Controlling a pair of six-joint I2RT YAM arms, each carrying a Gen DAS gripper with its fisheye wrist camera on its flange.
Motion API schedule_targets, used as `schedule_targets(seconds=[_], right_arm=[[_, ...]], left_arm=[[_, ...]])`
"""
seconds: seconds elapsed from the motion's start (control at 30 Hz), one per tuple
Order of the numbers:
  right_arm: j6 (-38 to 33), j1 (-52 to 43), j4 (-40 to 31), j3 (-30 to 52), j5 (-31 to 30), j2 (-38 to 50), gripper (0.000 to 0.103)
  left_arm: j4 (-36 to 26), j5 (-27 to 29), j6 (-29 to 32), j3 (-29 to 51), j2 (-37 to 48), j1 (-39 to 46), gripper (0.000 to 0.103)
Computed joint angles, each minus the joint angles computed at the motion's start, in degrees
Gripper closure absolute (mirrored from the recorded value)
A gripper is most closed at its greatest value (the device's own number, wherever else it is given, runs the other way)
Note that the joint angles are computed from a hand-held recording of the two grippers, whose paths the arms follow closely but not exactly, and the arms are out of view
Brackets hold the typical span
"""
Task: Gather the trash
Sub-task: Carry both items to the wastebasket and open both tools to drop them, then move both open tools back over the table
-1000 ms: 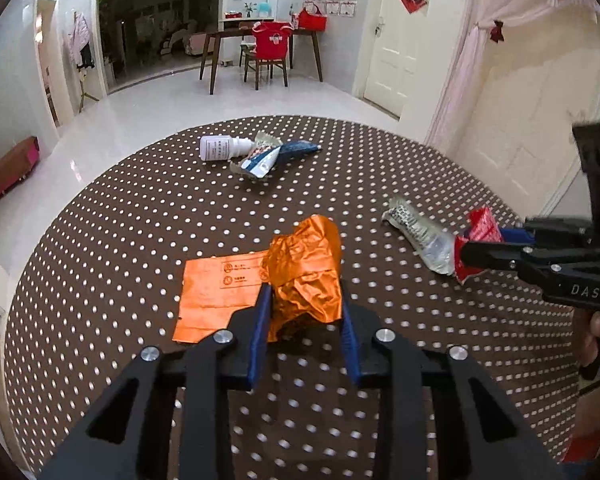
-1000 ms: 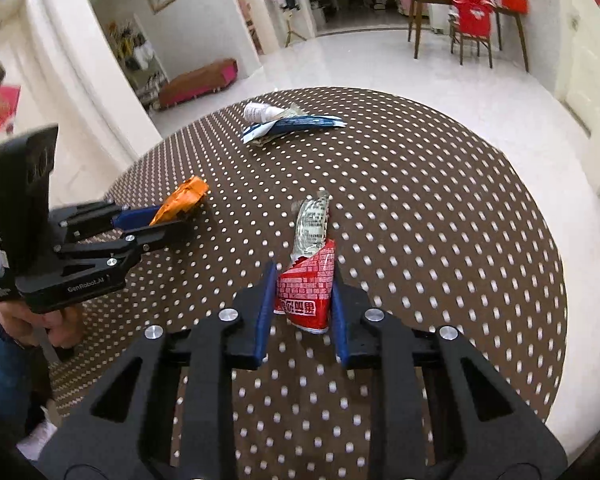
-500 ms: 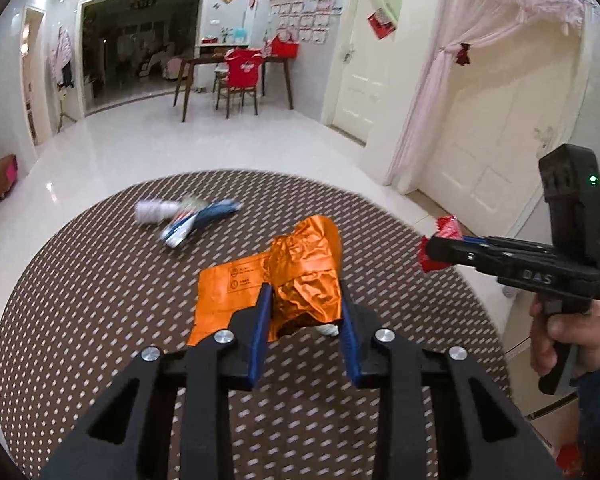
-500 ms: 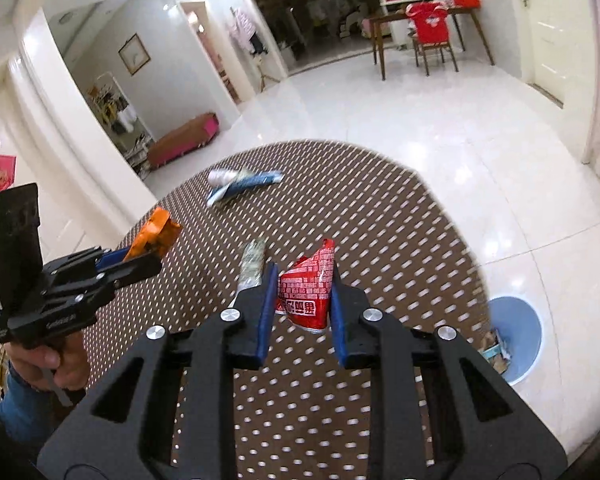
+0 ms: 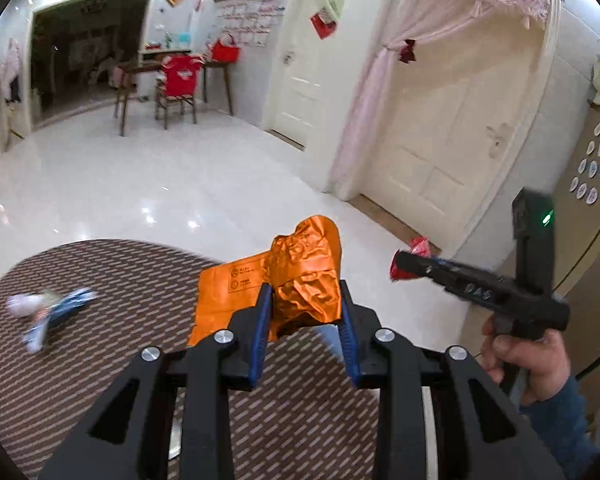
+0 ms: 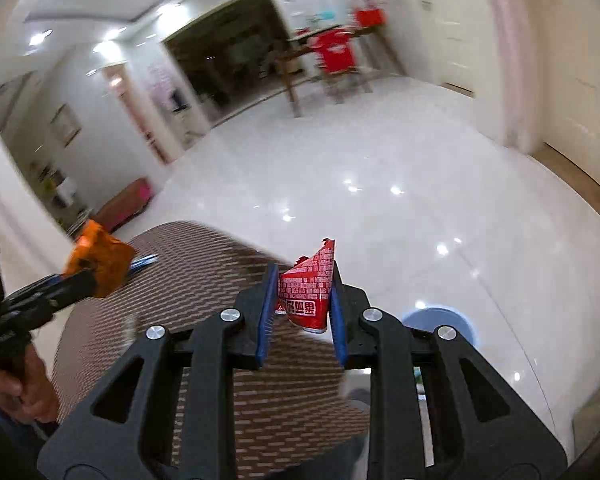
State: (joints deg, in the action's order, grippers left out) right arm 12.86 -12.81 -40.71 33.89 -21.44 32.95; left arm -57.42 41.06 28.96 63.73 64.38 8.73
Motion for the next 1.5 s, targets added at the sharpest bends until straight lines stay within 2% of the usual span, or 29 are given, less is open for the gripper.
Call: schedule_targets(seconds=[0.1, 0.2, 0.33, 0.47, 0.57, 0.6, 0.63, 0.67, 0.73, 0.77, 0.9, 1.07, 1.1, 1.13, 1.17, 1.2, 1.23, 1.43, 1.5], right_arm=[[-8.0, -14.3, 0.9, -1.5, -6.9, 6.2, 0.079], [-12.6, -21.7, 5.0, -3.4, -10.2, 14.3, 0.079], [-15.7, -25.1, 12.4, -4.7, -11.0, 26.1, 0.079], [-16.0, -26.1, 20.0, -4.4, -11.2, 38.5, 0.079], [-14.9, -25.3, 24.9, -2.7, -10.4, 47.9, 0.075], [-14.2, -25.1, 27.0, -2.3, -9.7, 51.3, 0.069], [-14.3, -25.6, 27.7, -1.8, -9.8, 53.2, 0.048], [-13.6, -26.3, 29.1, -1.3, -10.0, 55.8, 0.040], [-14.2, -28.6, 30.8, -2.0, -11.5, 58.0, 0.039], [-14.5, -29.6, 31.1, -1.8, -12.1, 59.1, 0.035], [-14.4, -34.0, 32.0, -1.7, -12.9, 59.8, 0.023], [-16.6, -41.5, 28.0, -1.6, -14.7, 53.8, 0.012], [-17.2, -42.6, 26.8, -1.3, -14.8, 52.0, 0.012], [-17.9, -43.7, 25.5, -1.0, -15.2, 50.6, 0.011], [-18.9, -44.8, 24.4, -1.3, -15.7, 49.2, 0.010], [-19.8, -45.9, 22.8, -1.2, -16.2, 47.5, 0.009], [-20.5, -46.8, 21.3, -0.9, -16.7, 46.0, 0.008], [-21.0, -48.1, 17.6, -1.9, -17.1, 39.2, 0.006], [-17.9, -44.8, 18.2, -2.4, -15.2, 37.0, 0.006]], left_arm=[[5.8, -4.2, -8.6, -1.0, 1.9, -9.6, 0.073], [11.7, -10.5, -15.4, -1.8, 5.7, -19.5, 0.073], [17.2, -16.8, -21.5, -1.3, 12.8, -29.5, 0.073], [19.7, -20.5, -24.2, 1.4, 21.4, -35.1, 0.073], [20.2, -21.7, -25.7, 5.9, 29.6, -37.1, 0.073], [20.2, -22.1, -26.3, 7.7, 32.5, -37.7, 0.073], [20.0, -22.5, -26.7, 9.2, 34.7, -38.2, 0.073], [19.5, -22.5, -26.7, 10.8, 36.5, -38.2, 0.073], [18.5, -22.9, -26.6, 14.2, 40.9, -38.8, 0.073], [18.3, -23.1, -26.5, 14.8, 42.0, -39.1, 0.073], [16.6, -23.9, -26.4, 20.7, 49.0, -40.6, 0.073], [12.6, -24.7, -27.3, 28.5, 57.1, -42.4, 0.069], [11.8, -24.9, -27.6, 29.8, 58.3, -42.6, 0.065], [11.0, -25.0, -27.9, 31.1, 59.4, -42.7, 0.049], [10.8, -24.8, -28.5, 32.1, 60.2, -42.7, 0.038], [11.6, -25.4, -29.5, 31.9, 60.0, -42.7, 0.021], [12.9, -26.7, -30.2, 31.0, 59.1, -42.7, 0.016], [15.5, -28.0, -30.3, 25.3, 52.1, -41.7, 0.014], [16.9, -27.5, -30.3, 21.7, 47.6, -40.9, 0.013]])
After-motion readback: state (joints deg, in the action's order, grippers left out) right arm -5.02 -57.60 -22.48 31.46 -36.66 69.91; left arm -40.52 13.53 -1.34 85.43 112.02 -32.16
